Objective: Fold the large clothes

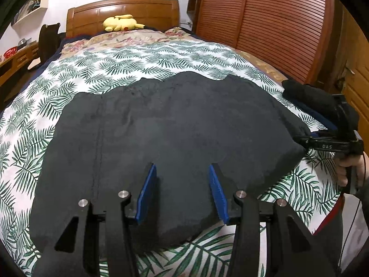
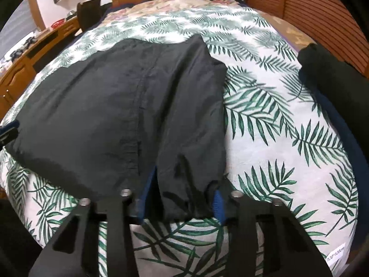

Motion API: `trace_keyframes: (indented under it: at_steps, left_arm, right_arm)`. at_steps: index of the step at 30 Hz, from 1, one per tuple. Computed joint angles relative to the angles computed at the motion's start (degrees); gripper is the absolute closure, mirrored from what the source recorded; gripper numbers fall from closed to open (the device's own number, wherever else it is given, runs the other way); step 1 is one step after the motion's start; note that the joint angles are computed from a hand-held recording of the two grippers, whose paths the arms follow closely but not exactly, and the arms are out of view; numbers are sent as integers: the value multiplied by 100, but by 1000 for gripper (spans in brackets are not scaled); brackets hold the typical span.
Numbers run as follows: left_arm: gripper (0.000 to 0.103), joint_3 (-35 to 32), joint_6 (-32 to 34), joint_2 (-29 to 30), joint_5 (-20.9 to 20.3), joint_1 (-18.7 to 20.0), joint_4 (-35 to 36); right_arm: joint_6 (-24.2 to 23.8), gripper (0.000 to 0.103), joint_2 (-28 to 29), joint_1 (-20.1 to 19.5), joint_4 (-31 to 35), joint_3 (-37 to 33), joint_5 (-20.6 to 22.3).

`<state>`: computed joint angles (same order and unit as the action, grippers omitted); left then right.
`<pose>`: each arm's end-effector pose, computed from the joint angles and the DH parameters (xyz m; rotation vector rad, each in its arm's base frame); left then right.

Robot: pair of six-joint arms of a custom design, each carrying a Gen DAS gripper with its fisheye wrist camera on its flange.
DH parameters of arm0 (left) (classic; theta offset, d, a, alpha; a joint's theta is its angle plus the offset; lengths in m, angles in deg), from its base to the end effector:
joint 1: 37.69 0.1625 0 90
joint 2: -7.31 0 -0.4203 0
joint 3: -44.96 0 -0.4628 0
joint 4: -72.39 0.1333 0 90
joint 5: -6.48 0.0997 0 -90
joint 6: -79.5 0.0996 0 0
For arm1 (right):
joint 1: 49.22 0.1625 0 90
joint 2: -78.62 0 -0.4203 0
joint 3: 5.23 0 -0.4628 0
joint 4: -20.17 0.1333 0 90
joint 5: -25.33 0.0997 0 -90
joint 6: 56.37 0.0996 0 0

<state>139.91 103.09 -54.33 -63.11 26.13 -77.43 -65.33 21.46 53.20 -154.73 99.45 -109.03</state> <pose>-0.1657 -0.7178 0.2392 1.0422 2.5214 -0.6530 0.2048 -0.6337 0.1783 0.1136 -2.2925 0.7968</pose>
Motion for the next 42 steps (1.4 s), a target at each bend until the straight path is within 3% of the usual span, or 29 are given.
trace_keyframes:
  at_steps: [3,7,13,23,34,42]
  left_arm:
    - [57,-6,-38,-37,-30,23,-26]
    - [57,4,-66,-127,-114,46,-75]
    - [57,-28,-87,-234,-251,96,-78]
    - [57,73,-119,-524,-273,198,-224]
    - [57,373,-62,-1142,-5,526,-449]
    - [57,316,-127,-1379,44,751,-542]
  right_arm:
    - [-129,85,-74,42,-192,56,118]
    - [-274,92,-51,216,-570,-13,15]
    - [-530,95,174,441,-758,-298,-221]
    - [-995,97,490,776,-619,-896,-208]
    - [-1933,99,1944,1437,-34,-2691,394]
    - [-1697,100,2846,1636,689,-3502,1158]
